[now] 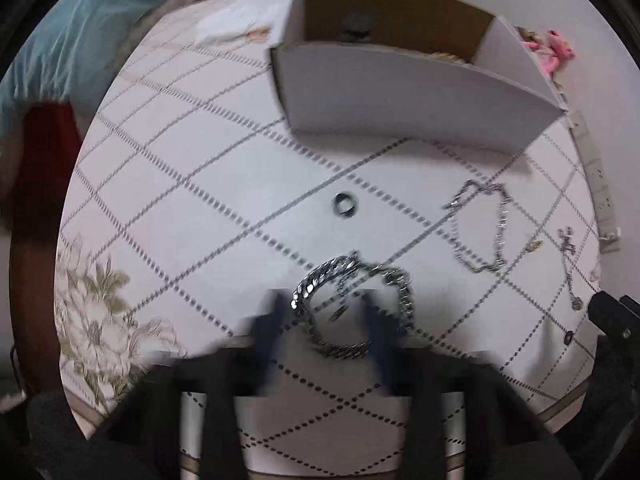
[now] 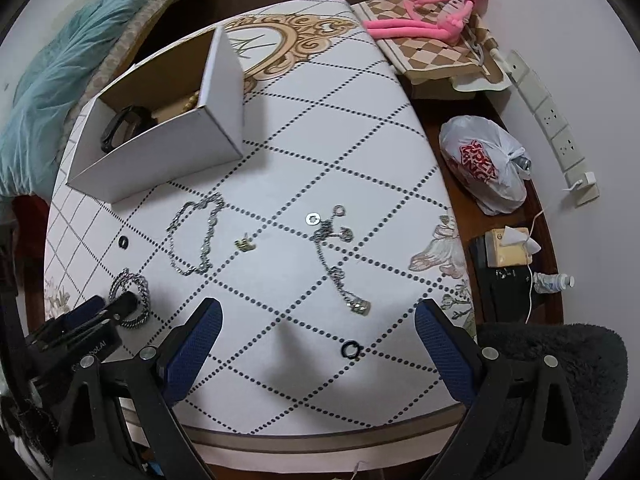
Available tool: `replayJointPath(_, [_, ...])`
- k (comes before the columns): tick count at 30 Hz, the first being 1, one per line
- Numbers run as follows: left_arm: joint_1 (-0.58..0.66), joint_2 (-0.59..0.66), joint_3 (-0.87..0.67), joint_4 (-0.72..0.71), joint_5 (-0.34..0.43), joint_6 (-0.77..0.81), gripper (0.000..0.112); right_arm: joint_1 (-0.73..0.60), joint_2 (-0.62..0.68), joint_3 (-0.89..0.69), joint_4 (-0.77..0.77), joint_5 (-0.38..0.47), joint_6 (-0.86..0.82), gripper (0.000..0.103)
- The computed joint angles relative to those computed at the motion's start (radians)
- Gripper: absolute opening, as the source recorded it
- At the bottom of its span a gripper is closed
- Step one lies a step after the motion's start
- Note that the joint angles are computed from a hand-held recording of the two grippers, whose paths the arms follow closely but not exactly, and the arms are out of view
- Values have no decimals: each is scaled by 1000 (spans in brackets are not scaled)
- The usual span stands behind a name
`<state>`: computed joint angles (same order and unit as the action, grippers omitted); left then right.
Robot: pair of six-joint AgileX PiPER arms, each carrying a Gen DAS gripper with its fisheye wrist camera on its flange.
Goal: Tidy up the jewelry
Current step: 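Move the left gripper to the thick silver chain bracelet while the right moves to the pendant necklace, then grasp the thick chain bracelet with the left gripper while the right grasps the charm pendant necklace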
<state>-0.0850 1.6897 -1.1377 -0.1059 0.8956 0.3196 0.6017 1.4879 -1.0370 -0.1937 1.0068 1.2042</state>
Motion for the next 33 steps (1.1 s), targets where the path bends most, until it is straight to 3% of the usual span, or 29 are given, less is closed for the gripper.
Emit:
replayJointPath(11, [78, -138, 78, -195, 116, 181, 6, -17, -133, 203, 18, -67, 145, 92])
replayJointPath(19, [144, -192, 75, -249, 225, 246, 6, 31, -85, 216, -69, -114, 200, 77])
replayJointPath(20, [144, -170, 46, -246, 232, 241, 6, 34, -67, 208, -83, -117, 199, 74])
replayJointPath(23, [131, -149, 30, -244, 220, 222, 6, 60, -18, 183, -139, -101, 220, 43])
replayJointPath(24, [133, -150, 28, -244, 224, 222, 6, 74, -9, 177, -168, -92, 238, 15])
replayJointPath(28, [133, -156, 20, -247, 223, 221, 6, 62, -20, 189, -170, -134, 217, 12])
replayJointPath(33, [169, -160, -45, -289, 291, 231, 6, 48, -115, 204, -124, -187, 202, 12])
